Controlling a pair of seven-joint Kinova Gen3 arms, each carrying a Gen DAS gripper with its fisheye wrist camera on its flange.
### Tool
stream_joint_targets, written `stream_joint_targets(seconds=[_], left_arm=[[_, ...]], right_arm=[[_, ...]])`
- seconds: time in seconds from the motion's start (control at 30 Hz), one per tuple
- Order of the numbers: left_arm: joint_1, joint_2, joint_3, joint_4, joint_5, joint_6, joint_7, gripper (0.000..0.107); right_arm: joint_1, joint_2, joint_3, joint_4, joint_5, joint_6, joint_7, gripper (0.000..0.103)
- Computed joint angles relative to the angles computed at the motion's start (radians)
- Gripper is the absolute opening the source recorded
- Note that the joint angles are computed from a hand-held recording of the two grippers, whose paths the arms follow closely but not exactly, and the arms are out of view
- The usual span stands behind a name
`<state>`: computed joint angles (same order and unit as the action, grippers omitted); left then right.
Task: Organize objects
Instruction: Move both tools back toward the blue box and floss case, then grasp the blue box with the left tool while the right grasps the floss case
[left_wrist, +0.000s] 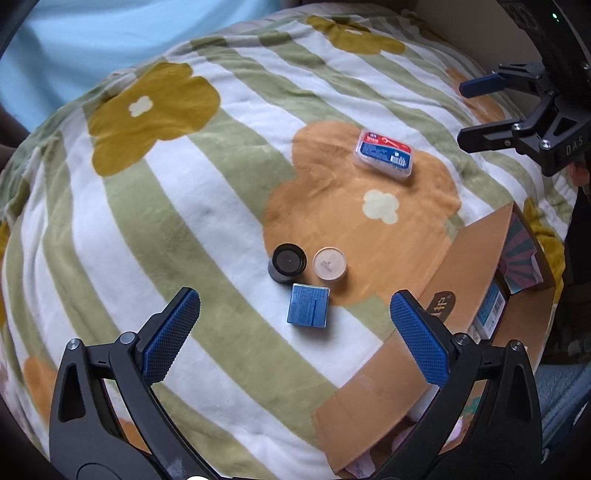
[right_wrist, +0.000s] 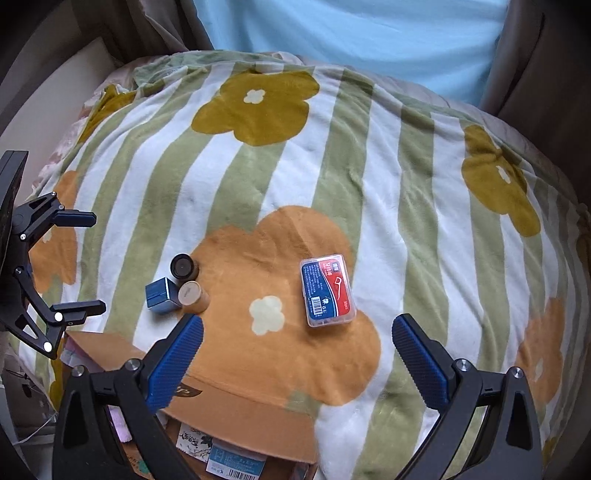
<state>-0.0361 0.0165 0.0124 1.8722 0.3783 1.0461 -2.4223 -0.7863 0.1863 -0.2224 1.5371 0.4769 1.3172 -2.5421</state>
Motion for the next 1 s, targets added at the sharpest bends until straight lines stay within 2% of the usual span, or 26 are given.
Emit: stream_joint_targets(seconds=[0.13, 0.27, 0.43, 0.53, 0.6, 0.73, 0.8, 0.93, 1.0], left_arm=[[-0.005, 0.096, 0.011, 0.026, 0.018, -0.031, -0.042, 0.097], [-0.009, 0.169, 0.034, 0.041, 0.010, -0.065, -0.058, 0.086], [-0.015, 0.207, 0.058, 0.054, 0.019, -0.089, -0.086, 0.081], [-0.018, 0.222, 0.067, 0.058, 0.027, -0.100, -0.098, 0.078], [-0.013, 0.240, 0.070, 0.052, 0.019, -0.096, -0.088, 0.068], [-0.009, 0.250, 0.078, 0.056, 0.014, -0.108, -0.080, 0.063], [-0.009, 0.249, 0.080, 0.060, 0.014, -0.116, -0.080, 0.058], [-0.016, 0.241, 0.081, 0.070, 0.022, -0.126, -0.088, 0.051], [-0.022, 0.240, 0.081, 0.070, 0.032, -0.121, -0.094, 0.046]], right_arm=[[0.062, 0.028, 0.024, 0.050, -0.049, -0.102, 0.049, 0.102], [0.086, 0.077, 0.045, 0.066, -0.062, -0.135, 0.087, 0.102], [0.096, 0.118, 0.070, 0.076, -0.059, -0.155, 0.124, 0.101], [0.097, 0.137, 0.082, 0.070, -0.052, -0.151, 0.142, 0.096], [0.097, 0.160, 0.090, 0.053, -0.055, -0.133, 0.147, 0.089], [0.093, 0.183, 0.100, 0.044, -0.061, -0.129, 0.152, 0.085], [0.087, 0.191, 0.103, 0.043, -0.056, -0.127, 0.154, 0.078], [0.096, 0.200, 0.111, 0.040, -0.074, -0.122, 0.152, 0.072], [0.102, 0.194, 0.112, 0.048, -0.079, -0.132, 0.152, 0.065]])
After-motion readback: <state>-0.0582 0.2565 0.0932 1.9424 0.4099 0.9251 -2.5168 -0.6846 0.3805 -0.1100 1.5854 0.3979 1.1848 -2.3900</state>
